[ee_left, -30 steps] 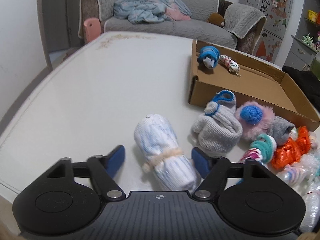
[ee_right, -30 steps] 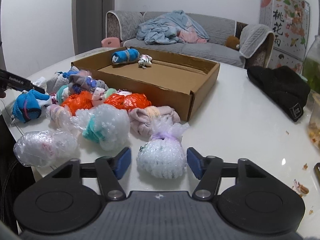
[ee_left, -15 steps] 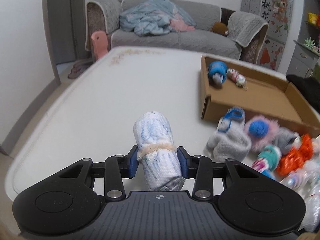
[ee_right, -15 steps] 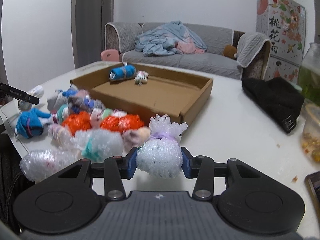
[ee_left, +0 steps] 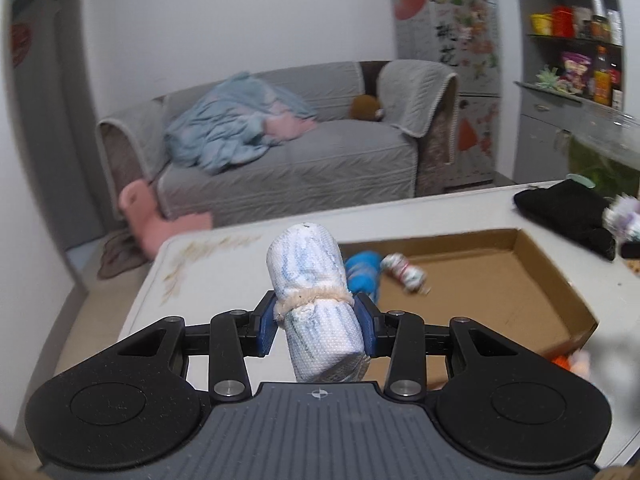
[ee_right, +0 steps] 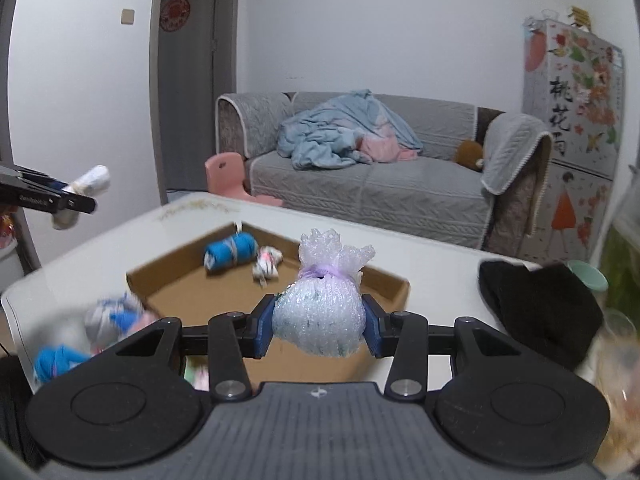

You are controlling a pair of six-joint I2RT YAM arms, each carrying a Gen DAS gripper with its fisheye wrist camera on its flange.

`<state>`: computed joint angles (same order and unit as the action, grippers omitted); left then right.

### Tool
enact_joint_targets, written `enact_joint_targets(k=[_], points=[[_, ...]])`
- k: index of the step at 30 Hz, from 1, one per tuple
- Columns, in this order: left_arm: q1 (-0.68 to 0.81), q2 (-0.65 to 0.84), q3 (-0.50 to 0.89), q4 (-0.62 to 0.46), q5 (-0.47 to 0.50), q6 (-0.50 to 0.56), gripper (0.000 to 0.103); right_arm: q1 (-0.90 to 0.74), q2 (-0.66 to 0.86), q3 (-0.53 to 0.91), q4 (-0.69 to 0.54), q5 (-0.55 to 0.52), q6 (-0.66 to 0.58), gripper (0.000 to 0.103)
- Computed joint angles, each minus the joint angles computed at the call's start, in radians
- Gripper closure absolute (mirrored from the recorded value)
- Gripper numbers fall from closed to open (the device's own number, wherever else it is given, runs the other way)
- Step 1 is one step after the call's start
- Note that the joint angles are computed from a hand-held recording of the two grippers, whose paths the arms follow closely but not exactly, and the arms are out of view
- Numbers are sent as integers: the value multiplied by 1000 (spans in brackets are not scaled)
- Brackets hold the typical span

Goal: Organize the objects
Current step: 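Lower both bundles into the tray beside the first rolls and release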

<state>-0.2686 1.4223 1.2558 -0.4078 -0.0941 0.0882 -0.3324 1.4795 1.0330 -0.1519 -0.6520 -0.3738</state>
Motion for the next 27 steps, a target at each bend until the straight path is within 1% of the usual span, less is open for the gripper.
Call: enact_joint_targets(k=[4, 6, 10, 12, 14, 18, 20, 24, 26, 27], points=[[-34, 161, 164, -41, 30, 4, 56, 70, 127, 146, -27, 14, 33, 62], [-48, 239, 235, -58, 40, 8, 56, 105, 180, 200, -27, 22, 31, 62], [-70, 383, 353, -95, 50, 16, 56, 156, 275, 305, -67, 30, 11, 62], [-79, 434, 385, -108, 44, 26, 56, 183, 329, 365, -101, 42, -1, 62], [-81, 485, 416, -119, 48, 30, 56, 202, 384, 440, -164, 44, -20, 62], [-69, 554, 441, -126, 52, 56, 55, 240, 503, 569, -240, 66, -45, 62], [-68, 595, 464, -133, 37, 68, 55, 265, 572, 636, -279, 89, -52, 62], [-60, 655, 487, -113, 31, 84, 55, 307, 674, 742, -349, 134, -60, 62], [-59, 674, 493, -107, 27, 86, 58, 324, 707, 787, -382, 157, -62, 62], [-57, 682, 488, -98, 24, 89, 56, 329, 716, 800, -393, 162, -62, 62]])
